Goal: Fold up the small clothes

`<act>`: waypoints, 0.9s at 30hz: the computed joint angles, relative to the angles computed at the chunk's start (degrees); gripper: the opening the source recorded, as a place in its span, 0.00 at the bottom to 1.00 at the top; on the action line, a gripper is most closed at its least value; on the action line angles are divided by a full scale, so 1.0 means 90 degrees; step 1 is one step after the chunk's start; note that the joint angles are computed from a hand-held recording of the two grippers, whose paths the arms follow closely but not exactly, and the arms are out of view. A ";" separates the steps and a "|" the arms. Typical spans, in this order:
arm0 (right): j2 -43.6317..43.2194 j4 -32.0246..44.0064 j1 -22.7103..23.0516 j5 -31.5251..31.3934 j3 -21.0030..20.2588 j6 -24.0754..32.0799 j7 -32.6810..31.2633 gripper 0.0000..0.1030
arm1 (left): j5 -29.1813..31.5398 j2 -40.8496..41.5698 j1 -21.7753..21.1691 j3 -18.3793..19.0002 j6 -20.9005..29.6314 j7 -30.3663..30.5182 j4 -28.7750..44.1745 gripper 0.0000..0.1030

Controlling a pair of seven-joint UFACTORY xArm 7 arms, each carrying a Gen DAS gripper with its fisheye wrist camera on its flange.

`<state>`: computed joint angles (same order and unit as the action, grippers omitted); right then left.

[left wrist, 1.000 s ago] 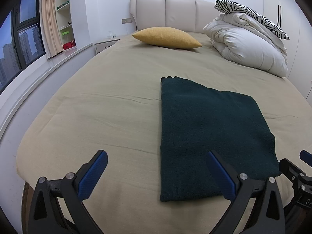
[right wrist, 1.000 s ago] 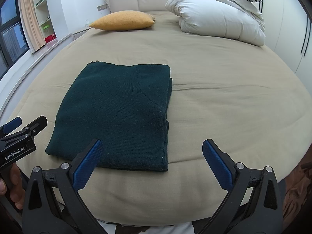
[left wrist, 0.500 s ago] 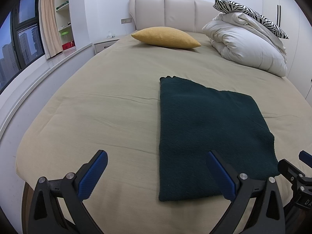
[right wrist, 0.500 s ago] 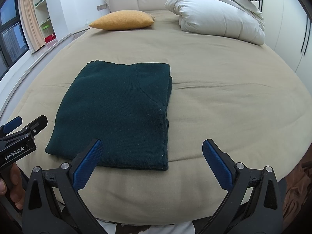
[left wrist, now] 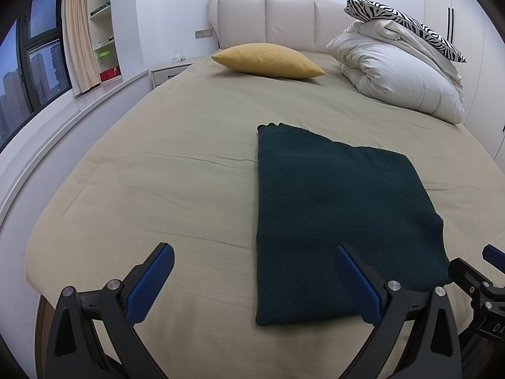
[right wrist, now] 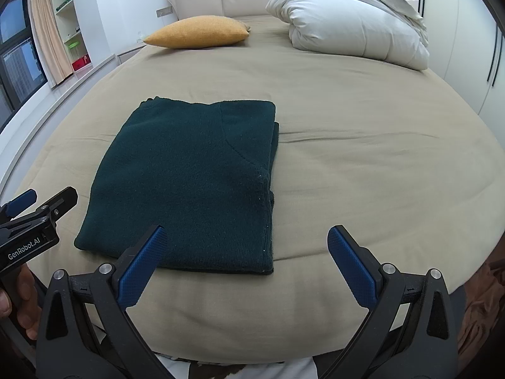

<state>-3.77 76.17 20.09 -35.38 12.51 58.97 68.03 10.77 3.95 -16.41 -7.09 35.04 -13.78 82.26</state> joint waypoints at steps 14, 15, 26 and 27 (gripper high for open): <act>0.0027 0.0024 0.0031 0.0041 0.0000 -0.0008 0.0047 1.00 | -0.0001 -0.0019 -0.0016 -0.0009 0.0026 -0.0031 -0.0007 1.00; 0.0031 0.0027 0.0032 0.0050 -0.0002 -0.0012 0.0041 1.00 | -0.0012 -0.0019 -0.0014 -0.0009 0.0020 -0.0022 -0.0009 1.00; 0.0044 0.0039 0.0032 0.0115 -0.0023 -0.0052 0.0019 1.00 | -0.0038 -0.0025 -0.0024 -0.0017 0.0026 -0.0018 -0.0010 1.00; 0.0039 0.0033 0.0028 0.0124 -0.0027 -0.0059 0.0009 1.00 | -0.0058 -0.0027 -0.0021 -0.0019 -0.0001 0.0006 -0.0021 1.00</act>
